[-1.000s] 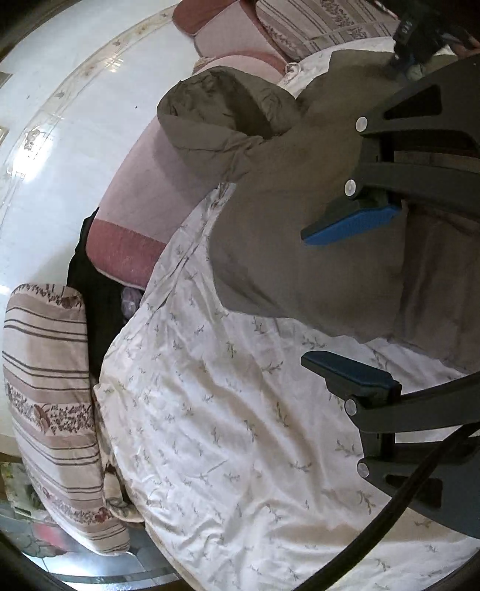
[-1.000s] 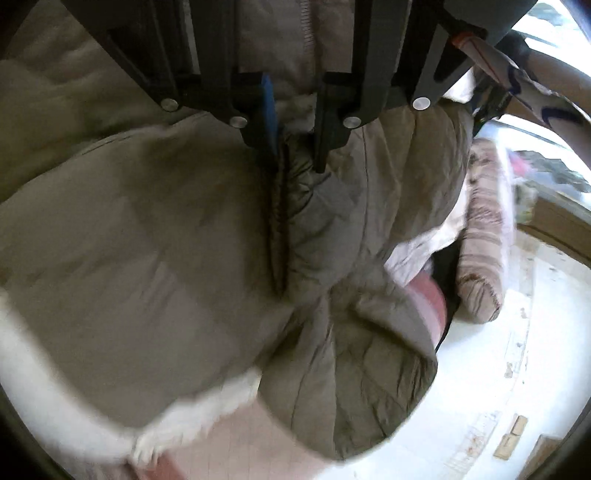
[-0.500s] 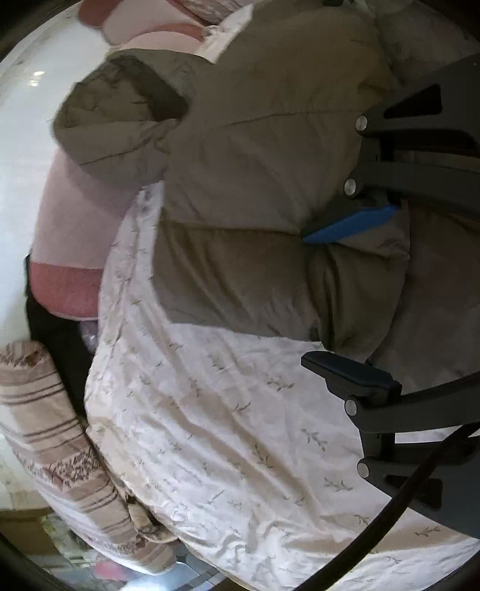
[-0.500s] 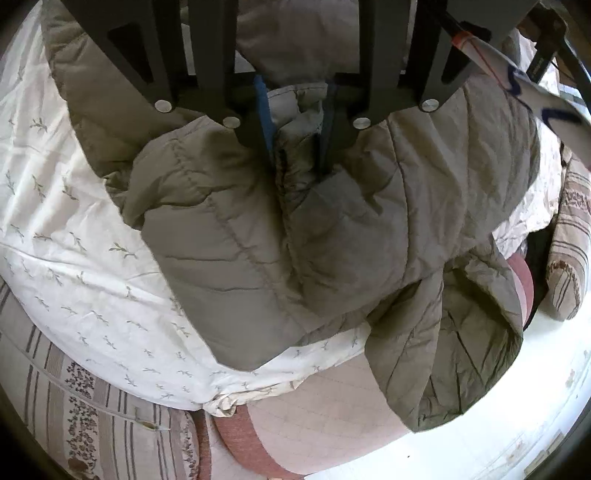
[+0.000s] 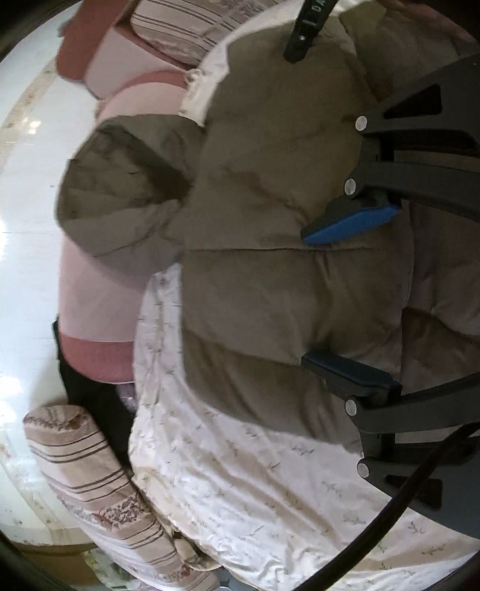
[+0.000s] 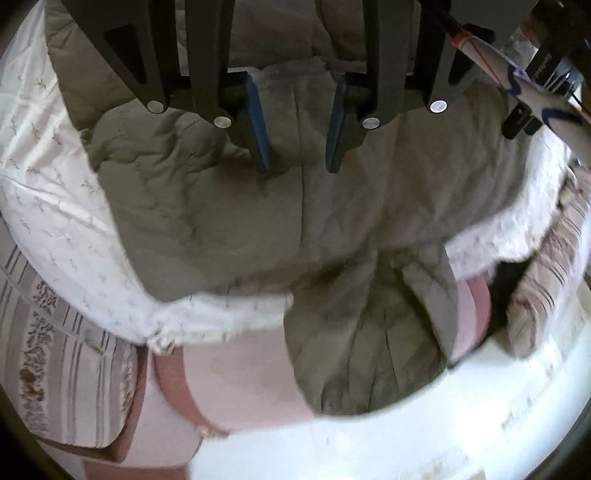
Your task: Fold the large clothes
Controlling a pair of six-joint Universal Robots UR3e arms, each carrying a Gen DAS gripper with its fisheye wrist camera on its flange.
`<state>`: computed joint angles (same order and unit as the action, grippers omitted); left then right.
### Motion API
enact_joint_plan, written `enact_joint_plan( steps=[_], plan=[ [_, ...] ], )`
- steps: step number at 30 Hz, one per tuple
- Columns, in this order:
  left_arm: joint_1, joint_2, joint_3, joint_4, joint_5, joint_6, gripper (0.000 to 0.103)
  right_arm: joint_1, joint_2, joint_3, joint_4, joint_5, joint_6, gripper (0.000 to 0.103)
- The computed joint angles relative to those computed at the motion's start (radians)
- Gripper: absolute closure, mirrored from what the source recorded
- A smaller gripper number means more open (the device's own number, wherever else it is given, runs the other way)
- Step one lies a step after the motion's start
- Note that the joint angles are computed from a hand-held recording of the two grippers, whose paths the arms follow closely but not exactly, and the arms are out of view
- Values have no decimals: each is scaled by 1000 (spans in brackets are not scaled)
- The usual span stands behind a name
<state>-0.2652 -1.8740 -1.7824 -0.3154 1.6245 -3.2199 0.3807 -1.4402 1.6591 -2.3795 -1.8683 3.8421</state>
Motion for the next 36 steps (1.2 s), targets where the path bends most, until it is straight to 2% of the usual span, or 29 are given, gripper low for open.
enact_joint_plan(
  steps=[7, 10, 13, 18, 23, 29, 36],
  plan=[
    [-25, -55, 45, -22, 48, 12, 36, -12, 80, -39, 65, 6, -21, 69],
    [-26, -41, 24, -7, 49, 10, 37, -10, 80, -36, 61, 6, -19, 68],
    [-19, 3, -4, 15, 36, -7, 37, 16, 84, -67, 83, -38, -15, 68],
    [-36, 32, -20, 52, 22, 1, 37, 105, 90, -118, -12, -99, -77, 66],
    [-58, -18, 16, 15, 53, 4, 37, 140, 171, -197, 25, -51, -104, 64],
    [-79, -50, 26, 23, 91, 10, 37, 101, 190, -174, 40, 15, -111, 63],
    [-77, -51, 23, 27, 88, 9, 37, 102, 147, -141, 3, -3, -112, 63]
  ],
)
